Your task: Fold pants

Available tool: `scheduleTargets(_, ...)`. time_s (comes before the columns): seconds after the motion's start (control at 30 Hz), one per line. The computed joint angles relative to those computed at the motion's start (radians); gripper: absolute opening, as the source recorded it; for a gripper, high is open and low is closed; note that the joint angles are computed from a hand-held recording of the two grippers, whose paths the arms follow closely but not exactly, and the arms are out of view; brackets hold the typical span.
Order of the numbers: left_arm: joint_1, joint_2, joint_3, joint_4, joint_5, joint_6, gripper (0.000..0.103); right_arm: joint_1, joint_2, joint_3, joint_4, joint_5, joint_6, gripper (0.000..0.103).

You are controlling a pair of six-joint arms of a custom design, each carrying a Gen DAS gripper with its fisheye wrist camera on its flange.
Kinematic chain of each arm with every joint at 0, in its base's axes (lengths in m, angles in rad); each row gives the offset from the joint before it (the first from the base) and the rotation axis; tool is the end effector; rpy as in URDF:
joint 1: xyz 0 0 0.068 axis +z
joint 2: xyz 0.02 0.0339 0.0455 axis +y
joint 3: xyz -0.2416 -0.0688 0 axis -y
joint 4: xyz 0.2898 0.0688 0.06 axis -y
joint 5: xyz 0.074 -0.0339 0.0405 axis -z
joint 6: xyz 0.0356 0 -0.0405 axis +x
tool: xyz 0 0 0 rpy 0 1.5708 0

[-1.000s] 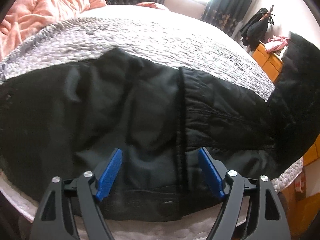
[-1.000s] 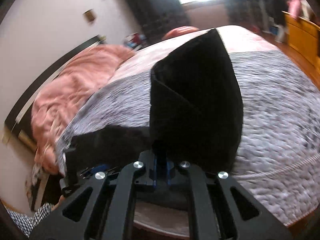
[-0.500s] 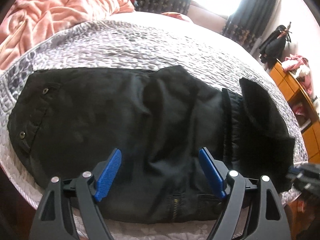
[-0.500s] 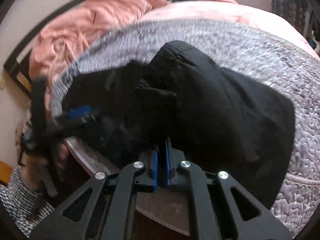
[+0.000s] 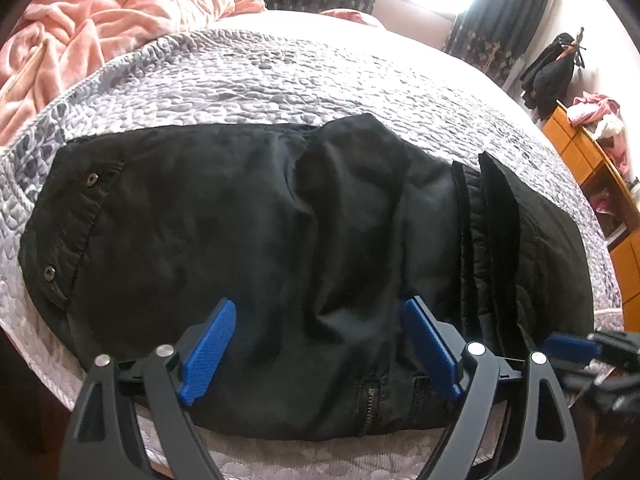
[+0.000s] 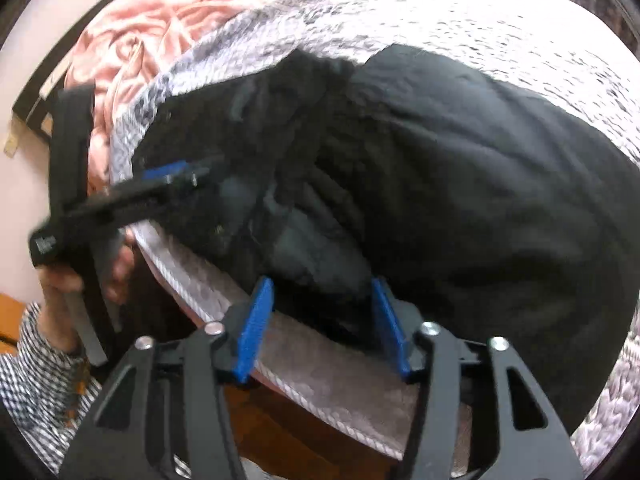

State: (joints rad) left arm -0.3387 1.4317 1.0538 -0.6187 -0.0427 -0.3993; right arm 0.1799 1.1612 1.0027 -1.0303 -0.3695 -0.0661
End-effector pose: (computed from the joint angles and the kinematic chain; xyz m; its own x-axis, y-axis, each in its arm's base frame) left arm 0.3188 -0.1107 0.2096 -0.8502 -0.1123 -0.5144 -0.0222 0.9838 -0.1781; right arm 0.2529 0.0591 0.2492 -0.8912 -0.2247 -0.3941 -0.3590 0.8805 0.3098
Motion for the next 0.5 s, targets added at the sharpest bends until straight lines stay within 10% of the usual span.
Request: scheduleTargets(0.5, 0.016, 0.013, -0.008, -0.033, 0.012, 0.060, 0.087, 0.020, 0.149, 0.049, 0.076, 0.142, 0.105, 0.035)
